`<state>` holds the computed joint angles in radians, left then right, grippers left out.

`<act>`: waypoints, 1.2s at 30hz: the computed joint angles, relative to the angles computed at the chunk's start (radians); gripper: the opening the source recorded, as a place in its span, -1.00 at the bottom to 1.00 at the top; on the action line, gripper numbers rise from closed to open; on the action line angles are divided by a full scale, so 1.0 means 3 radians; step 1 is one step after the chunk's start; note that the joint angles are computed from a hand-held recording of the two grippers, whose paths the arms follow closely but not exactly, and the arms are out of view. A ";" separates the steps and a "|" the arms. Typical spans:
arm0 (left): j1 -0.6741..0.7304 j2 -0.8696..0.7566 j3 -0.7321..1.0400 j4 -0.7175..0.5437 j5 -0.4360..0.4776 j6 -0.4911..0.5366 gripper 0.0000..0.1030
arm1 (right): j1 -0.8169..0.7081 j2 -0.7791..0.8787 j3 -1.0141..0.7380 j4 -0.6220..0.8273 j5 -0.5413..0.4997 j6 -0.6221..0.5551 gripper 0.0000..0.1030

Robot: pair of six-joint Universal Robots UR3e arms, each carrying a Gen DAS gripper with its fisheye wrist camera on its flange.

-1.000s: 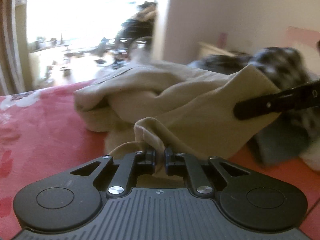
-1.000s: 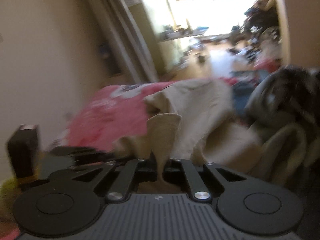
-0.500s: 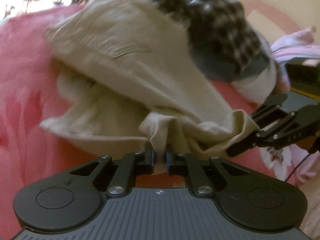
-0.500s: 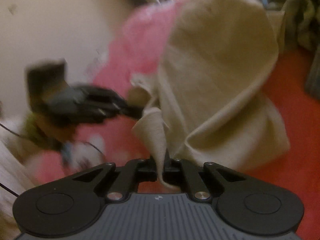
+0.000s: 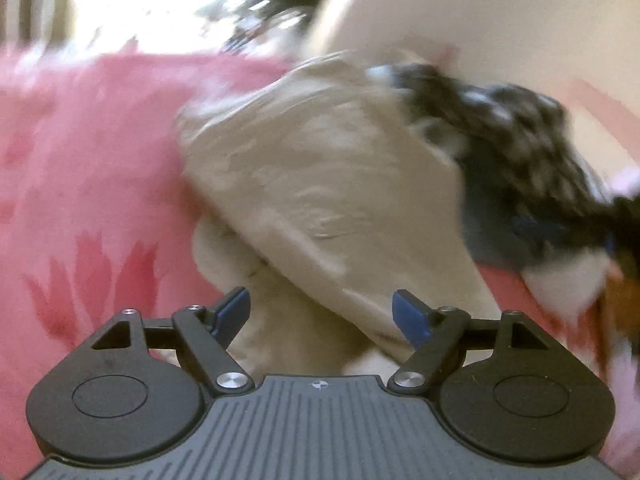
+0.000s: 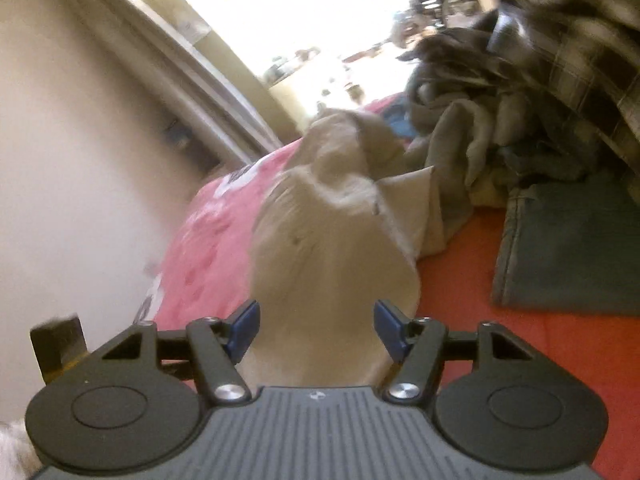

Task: Fold clothes

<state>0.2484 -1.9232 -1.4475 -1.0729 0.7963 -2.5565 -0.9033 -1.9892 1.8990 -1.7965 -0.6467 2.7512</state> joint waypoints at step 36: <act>0.0429 0.0049 -0.0613 0.0045 -0.0759 0.0641 0.49 | 0.1981 0.1369 -0.0387 -0.3072 -0.2377 0.1022 -0.99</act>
<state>0.3770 -1.9085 -1.6314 -1.0595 0.5685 -2.3641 -0.3089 -1.5786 1.7830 -2.7181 -1.3597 3.0578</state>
